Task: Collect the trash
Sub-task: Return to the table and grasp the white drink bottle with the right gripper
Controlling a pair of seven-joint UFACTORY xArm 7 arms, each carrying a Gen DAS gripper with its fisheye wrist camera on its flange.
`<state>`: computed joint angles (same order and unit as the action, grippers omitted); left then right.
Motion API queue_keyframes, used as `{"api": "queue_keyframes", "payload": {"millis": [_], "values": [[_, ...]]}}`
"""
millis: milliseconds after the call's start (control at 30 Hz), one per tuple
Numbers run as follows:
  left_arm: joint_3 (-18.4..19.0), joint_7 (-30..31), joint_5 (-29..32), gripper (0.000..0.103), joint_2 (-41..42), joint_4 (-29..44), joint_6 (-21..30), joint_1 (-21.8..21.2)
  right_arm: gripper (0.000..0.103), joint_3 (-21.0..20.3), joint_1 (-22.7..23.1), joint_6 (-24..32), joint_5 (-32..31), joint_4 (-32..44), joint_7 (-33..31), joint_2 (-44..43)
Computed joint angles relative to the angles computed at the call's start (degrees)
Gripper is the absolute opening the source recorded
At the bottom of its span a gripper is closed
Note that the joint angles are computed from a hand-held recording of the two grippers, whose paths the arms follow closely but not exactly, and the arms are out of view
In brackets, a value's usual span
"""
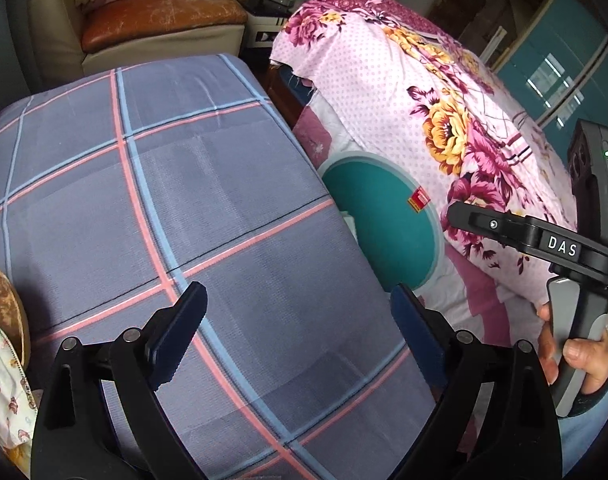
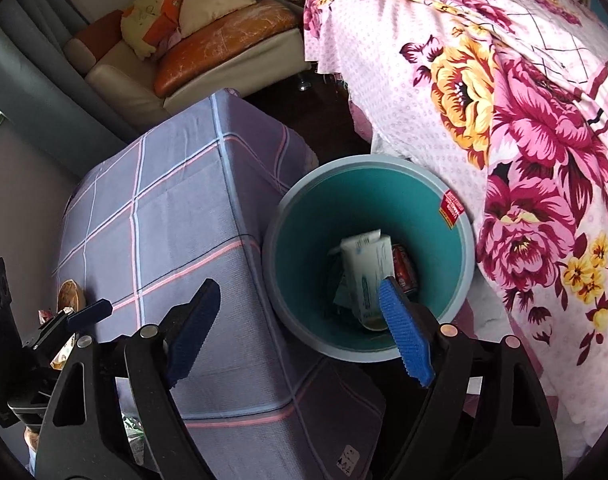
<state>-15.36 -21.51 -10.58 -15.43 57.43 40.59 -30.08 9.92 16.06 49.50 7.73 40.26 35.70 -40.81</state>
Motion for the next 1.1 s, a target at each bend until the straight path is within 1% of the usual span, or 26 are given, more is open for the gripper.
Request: {"api": "queue_keyframes", "payload": {"millis": [267, 533, 700, 833, 967, 1100], "values": [[1.4, -0.4, 0.0, 0.093, -10.6, -6.3, 2.8, 1.2, 0.079, 3.6, 3.0, 2.1, 0.1, 4.5, 2.2, 1.9], [3.6, 0.3, 1.4, 0.095, -23.9, -12.9, 7.8, 4.3, 0.079, 7.5, 7.1, 3.5, -0.2, 11.0, 4.2, 7.1], [5.8, 1.3, 2.0, 0.096, -31.8, -16.8, 11.3, 7.3, 0.079, 9.4, 10.1, 3.8, -0.2, 16.2, 4.6, 13.3], [7.9, 2.7, 2.1, 0.096, -37.2, -19.6, 13.9, 9.9, 0.079, 10.6, 13.1, 3.7, 0.0, 21.1, 4.1, 19.9], [10.0, 4.2, 2.0, 0.096, -41.4, -22.2, 15.6, 12.6, 0.079, 11.6, 16.2, 3.1, -0.3, 26.3, 3.3, 26.8], [12.4, 6.0, 2.1, 0.096, -44.7, -24.3, 17.5, 15.7, 0.079, 11.5, 19.0, 2.7, -0.3, 30.7, 1.7, 32.6]]}}
